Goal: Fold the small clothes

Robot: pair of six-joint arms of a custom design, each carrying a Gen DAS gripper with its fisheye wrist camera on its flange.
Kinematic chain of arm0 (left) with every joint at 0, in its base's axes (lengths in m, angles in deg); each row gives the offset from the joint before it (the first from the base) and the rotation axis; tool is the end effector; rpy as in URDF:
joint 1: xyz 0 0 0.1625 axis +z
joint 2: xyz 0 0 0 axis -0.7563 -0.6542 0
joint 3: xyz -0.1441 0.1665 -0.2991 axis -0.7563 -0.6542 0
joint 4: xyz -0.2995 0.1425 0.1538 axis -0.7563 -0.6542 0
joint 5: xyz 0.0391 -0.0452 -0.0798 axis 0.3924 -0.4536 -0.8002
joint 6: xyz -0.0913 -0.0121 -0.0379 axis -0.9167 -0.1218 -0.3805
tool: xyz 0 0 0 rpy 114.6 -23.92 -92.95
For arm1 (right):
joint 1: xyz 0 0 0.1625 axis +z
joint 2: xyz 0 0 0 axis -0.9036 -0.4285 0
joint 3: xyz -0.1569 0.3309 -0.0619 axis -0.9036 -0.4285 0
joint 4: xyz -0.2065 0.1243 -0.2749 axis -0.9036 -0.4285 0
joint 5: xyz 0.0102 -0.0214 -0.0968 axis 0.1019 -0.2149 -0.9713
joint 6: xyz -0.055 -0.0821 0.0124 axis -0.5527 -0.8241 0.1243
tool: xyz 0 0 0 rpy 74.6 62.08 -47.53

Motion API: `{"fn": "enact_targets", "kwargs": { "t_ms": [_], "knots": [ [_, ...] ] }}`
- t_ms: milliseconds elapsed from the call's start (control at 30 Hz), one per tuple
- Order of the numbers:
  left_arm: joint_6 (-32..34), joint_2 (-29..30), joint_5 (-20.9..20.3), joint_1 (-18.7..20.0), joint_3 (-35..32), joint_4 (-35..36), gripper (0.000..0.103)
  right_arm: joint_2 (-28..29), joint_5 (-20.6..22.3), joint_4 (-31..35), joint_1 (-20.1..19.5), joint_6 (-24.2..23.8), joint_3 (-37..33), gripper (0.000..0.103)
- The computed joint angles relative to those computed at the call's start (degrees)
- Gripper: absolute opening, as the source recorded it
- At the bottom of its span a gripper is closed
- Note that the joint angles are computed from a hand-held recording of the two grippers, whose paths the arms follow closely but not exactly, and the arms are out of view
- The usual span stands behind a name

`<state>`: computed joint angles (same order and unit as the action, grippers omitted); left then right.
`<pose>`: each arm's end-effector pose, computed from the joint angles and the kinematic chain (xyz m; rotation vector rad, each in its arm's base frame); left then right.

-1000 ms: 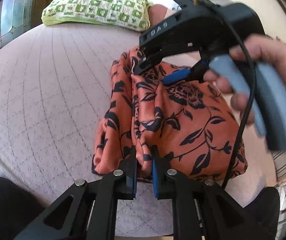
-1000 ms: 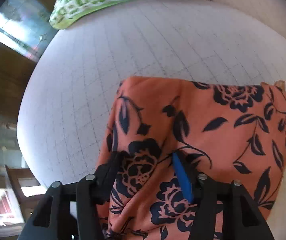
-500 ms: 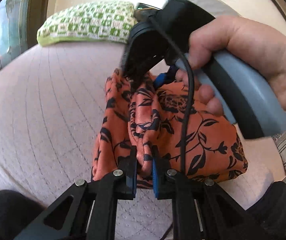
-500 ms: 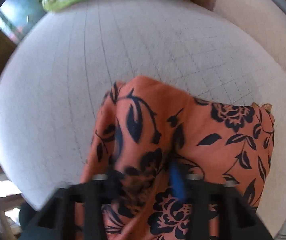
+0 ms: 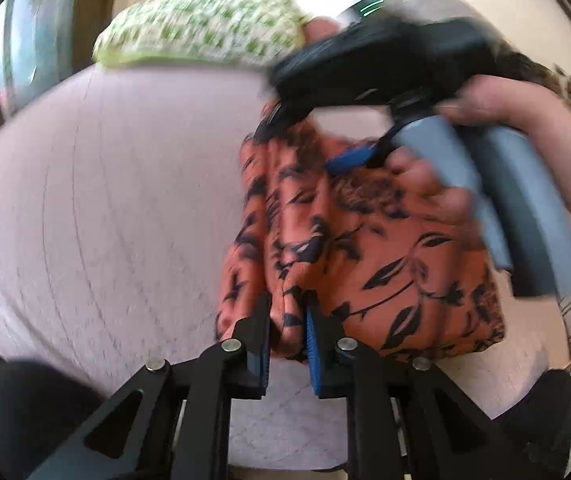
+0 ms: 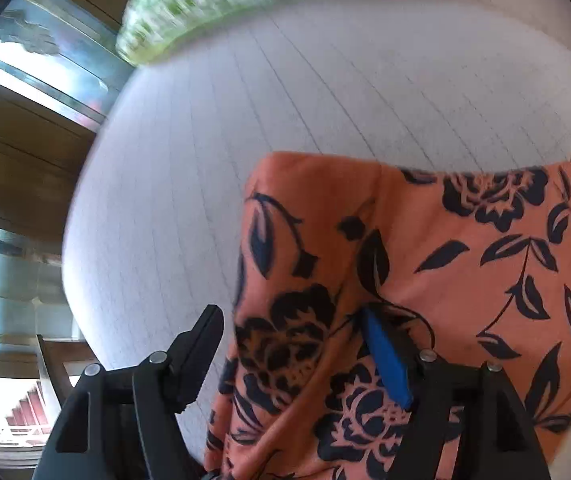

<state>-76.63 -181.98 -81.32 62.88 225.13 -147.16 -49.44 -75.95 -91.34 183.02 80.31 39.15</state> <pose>-0.1085 -0.2401 0.2583 0.1243 2.4355 -0.9631 0.3894 -0.5032 0.0672 0.5692 -2.7807 0.0770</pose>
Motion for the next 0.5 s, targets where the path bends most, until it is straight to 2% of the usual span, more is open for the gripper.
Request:
{"fn": "enact_targets", "kwargs": {
  "t_ms": [67, 167, 233, 267, 333, 433, 500],
  "knots": [
    [-1.4, -0.6, 0.1, -1.1, -0.6, 2.2, 0.02, -2.2, 3.6, -3.1, -1.0, -0.7, 2.9, 0.075],
    [-1.8, 0.5, -0.7, -1.8, -0.6, 2.4, 0.02, -6.3, 4.5, -7.2, -1.6, -0.1, 6.9, 0.075],
    [-2.3, -0.1, -1.0, -1.6, -0.4, 2.1, 0.02, -10.1, 10.8, -8.7, -3.2, 0.6, 10.8, 0.075],
    [-3.1, -0.7, -1.2, -2.0, -0.5, 2.7, 0.02, -10.8, 15.5, -8.4, -4.4, 1.0, 11.9, 0.075],
    [-5.1, -1.5, -1.4, -3.2, -0.7, 5.3, 0.02, -11.4, 21.8, -8.9, -6.0, 1.2, 14.6, 0.075],
    [-6.0, -1.7, -0.8, -2.6, -0.8, 6.6, 0.017, -9.5, 26.6, -11.6, -8.9, 4.4, 17.5, 0.076],
    [-8.3, -3.1, -1.6, -4.1, -1.3, 9.6, 0.017, -10.6, 28.3, -12.2, -9.5, 4.9, 18.1, 0.076]
  ]
}}
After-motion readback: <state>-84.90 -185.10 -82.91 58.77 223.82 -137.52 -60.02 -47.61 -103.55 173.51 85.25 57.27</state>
